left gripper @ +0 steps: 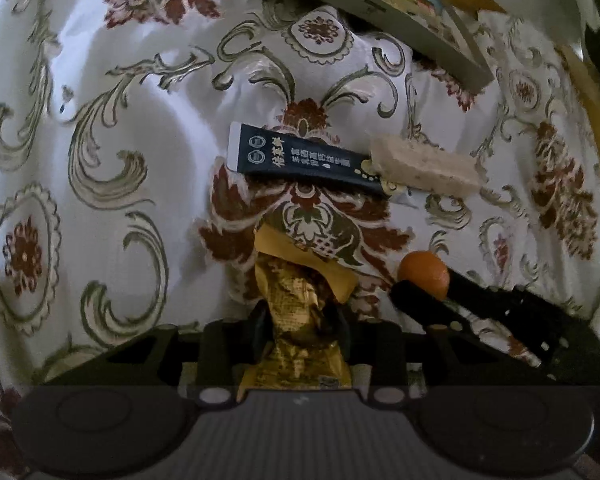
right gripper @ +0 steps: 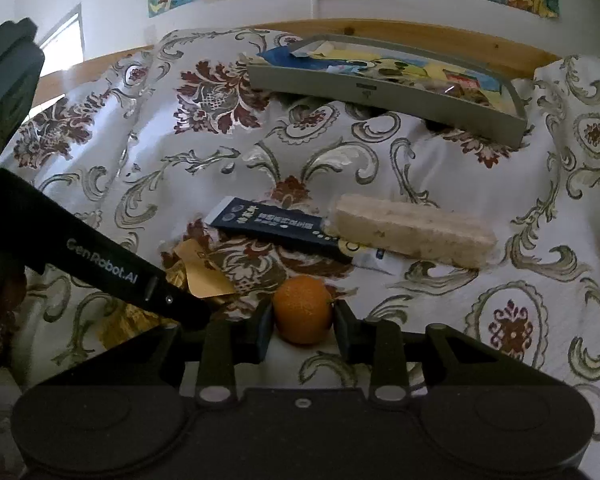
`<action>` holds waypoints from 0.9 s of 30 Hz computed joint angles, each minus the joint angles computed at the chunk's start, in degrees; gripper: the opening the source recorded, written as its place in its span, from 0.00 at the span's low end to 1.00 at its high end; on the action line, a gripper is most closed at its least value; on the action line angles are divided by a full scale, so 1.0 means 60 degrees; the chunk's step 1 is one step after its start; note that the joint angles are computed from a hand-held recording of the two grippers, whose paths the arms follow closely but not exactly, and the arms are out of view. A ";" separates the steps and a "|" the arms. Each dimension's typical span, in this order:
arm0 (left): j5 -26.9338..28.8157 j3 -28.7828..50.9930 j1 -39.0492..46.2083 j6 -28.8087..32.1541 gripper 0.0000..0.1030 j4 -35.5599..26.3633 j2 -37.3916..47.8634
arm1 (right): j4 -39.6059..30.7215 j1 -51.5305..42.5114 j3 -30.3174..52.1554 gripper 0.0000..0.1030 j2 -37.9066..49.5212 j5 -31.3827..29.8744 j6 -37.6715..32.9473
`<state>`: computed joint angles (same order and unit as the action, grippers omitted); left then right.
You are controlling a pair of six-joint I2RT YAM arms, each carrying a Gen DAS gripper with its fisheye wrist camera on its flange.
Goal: Organize snacks
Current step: 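Lift both held snacks and carry them over the grey tray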
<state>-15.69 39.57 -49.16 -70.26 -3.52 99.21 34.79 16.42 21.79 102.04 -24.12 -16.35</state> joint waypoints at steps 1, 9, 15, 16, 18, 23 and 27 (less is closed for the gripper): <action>-0.0040 -0.0088 -0.0010 -0.0048 0.36 0.0122 -0.0097 | -0.0107 -0.0019 -0.0030 0.33 -0.0107 -0.0092 0.0124; -0.0489 0.0289 0.0447 0.0830 0.36 -0.0055 -0.0654 | -0.0349 -0.0127 -0.0146 0.33 -0.1048 -0.0304 0.0247; -0.0537 0.1237 0.1590 0.2368 0.36 -0.0601 -0.0983 | -0.1324 -0.0553 0.0819 0.33 -0.1443 -0.0874 0.0180; -0.0437 0.1460 0.1836 0.2612 0.36 -0.0616 -0.0944 | -0.1488 -0.0618 0.1027 0.33 -0.1452 -0.0942 0.0055; -0.0245 0.1909 0.2324 0.3029 0.36 -0.0493 -0.0776 | -0.1925 -0.0747 0.1586 0.33 -0.1385 -0.1070 -0.0210; 0.0216 0.3398 0.3333 0.3726 0.36 -0.0483 -0.0049 | -0.3234 -0.0862 0.3558 0.33 -0.0784 -0.1163 -0.0678; 0.0396 0.4407 0.3877 0.4195 0.36 -0.0522 0.0520 | -0.3897 -0.0773 0.5178 0.33 -0.0024 -0.1104 -0.0706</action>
